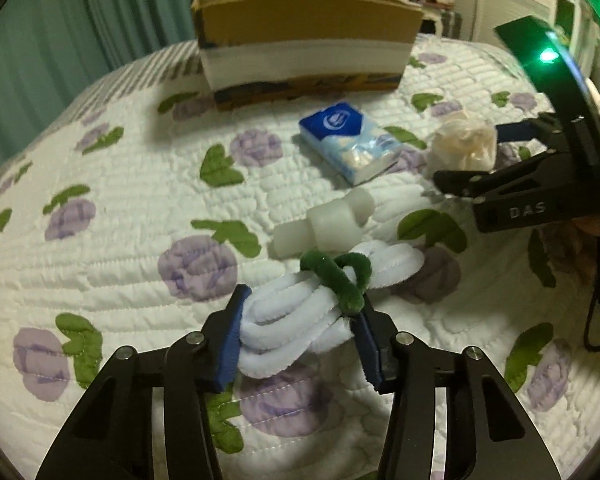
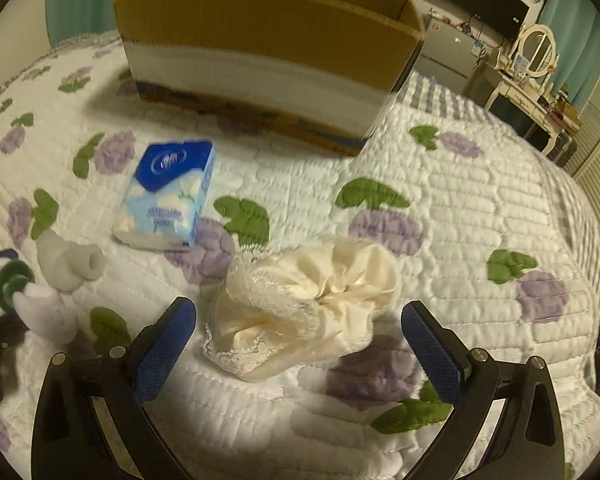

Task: Organize soft objects
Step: 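Grasp the white pipe-cleaner bundle with the left tool while the right tool grasps the cream lace scrunchie, then lift the bundle and scrunchie with both tools and carry them over the box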

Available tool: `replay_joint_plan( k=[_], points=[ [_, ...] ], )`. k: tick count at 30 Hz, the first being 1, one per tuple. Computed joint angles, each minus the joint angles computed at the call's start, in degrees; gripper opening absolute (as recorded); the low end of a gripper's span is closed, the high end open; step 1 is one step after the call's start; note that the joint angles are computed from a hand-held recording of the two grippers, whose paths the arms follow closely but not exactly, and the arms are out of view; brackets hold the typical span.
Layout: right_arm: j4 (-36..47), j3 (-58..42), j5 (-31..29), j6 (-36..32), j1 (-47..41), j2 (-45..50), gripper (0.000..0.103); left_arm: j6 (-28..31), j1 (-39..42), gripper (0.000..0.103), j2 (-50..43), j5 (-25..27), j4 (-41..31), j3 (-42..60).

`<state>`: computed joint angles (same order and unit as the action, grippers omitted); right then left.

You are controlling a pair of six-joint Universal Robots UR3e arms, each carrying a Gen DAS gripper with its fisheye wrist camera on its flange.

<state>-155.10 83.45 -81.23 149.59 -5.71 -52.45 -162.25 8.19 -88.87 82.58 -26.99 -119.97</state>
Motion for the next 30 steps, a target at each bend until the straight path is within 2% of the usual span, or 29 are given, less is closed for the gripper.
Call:
replay_joint_plan(
  k=[3, 5, 7, 8, 10, 14, 30],
  points=[
    [1.6, -0.5, 1.5, -0.2, -0.5, 0.1, 0.102, 1.1, -0.7, 0.046, 0.1, 0.0, 1.4, -0.6],
    [2.2, -0.1, 3.3, -0.4, -1.2, -0.5, 0.088, 1.2, -0.9, 0.045, 0.1, 0.2, 1.6, -0.2],
    [3.4, 0.0, 4.0, -0.1, -1.6, -0.8, 0.052, 1.0, -0.8, 0.043, 0.5, 0.0, 2.0, -0.2],
    [3.3, 0.1, 3.9, 0.1, -1.8, -0.7, 0.046, 0.7, -0.5, 0.043, 0.6, -0.4, 2.1, 0.0],
    [4.0, 0.6, 5.8, 0.2, -2.8, -1.5, 0.027, 0.4, 0.3, 0.043, 1.7, -1.2, 1.6, -0.2],
    [4.0, 2.8, 8.4, 0.8, -4.3, -3.7, 0.02, -1.0, 0.5, 0.043, 3.0, -1.4, 1.0, 0.1],
    [-1.8, 21.2, 17.1, 0.1, -9.3, -24.2, 0.02, -5.6, 1.5, 0.043, 16.8, -1.8, -4.8, 1.1]
  ],
)
